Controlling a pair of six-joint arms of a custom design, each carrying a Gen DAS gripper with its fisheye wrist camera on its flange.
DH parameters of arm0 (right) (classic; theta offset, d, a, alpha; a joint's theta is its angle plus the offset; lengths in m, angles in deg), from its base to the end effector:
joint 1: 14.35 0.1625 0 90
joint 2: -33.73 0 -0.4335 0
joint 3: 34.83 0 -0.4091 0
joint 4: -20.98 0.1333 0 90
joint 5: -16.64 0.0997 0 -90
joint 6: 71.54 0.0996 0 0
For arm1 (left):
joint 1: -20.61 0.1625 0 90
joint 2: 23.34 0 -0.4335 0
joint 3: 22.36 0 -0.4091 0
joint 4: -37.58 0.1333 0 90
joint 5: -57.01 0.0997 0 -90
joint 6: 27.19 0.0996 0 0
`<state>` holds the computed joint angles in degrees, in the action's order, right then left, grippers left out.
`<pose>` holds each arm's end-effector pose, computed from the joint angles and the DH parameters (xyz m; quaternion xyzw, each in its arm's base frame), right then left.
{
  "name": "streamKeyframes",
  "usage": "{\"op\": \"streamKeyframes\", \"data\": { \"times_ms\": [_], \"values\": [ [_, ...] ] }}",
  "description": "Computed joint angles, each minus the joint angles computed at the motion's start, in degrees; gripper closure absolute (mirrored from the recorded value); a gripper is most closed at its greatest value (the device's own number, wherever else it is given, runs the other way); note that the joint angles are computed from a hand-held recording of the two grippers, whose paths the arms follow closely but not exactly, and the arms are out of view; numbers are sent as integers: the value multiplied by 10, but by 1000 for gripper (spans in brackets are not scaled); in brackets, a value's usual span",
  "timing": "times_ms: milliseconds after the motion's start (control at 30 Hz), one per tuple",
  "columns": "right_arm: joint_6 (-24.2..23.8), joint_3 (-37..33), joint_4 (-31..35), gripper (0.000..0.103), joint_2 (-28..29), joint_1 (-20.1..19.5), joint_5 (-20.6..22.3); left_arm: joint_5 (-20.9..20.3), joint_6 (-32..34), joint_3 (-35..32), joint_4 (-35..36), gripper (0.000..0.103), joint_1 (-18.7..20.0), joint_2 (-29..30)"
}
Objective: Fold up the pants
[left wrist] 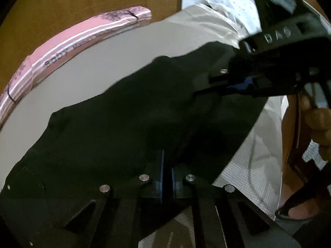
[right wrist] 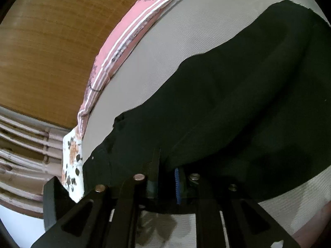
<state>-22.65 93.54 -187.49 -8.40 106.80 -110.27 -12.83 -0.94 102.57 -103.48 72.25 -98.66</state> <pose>0.3087 -0.3686 0.0309 -0.2273 -0.8869 0.3972 0.0636 -0.1646 -0.4780 0.1793 0.5243 0.8333 -0.0308 0.1727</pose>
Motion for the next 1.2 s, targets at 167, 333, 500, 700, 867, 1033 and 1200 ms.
{"op": "streamKeyframes", "data": {
  "times_ms": [167,333,500,700,867,1033,1200],
  "values": [
    [7,36,-41,74,-21,-26,-9,-8,-16,-18,-2,97,12,5],
    [4,66,-59,62,-51,-55,-2,-4,-28,-31,0,97,18,17],
    [8,81,-91,59,-67,-70,-72,-10,-36,-42,8,97,29,21],
    [73,112,-104,59,-101,-100,-130,-14,-33,-50,9,97,38,29],
    [44,118,-91,88,-131,-120,-121,-12,-33,-51,6,97,42,35],
    [-23,59,-3,89,-165,-109,-130,-12,-41,-53,11,97,49,38],
    [-99,-26,36,51,-157,-126,-69,-2,-55,-50,13,97,51,37]
  ]
}}
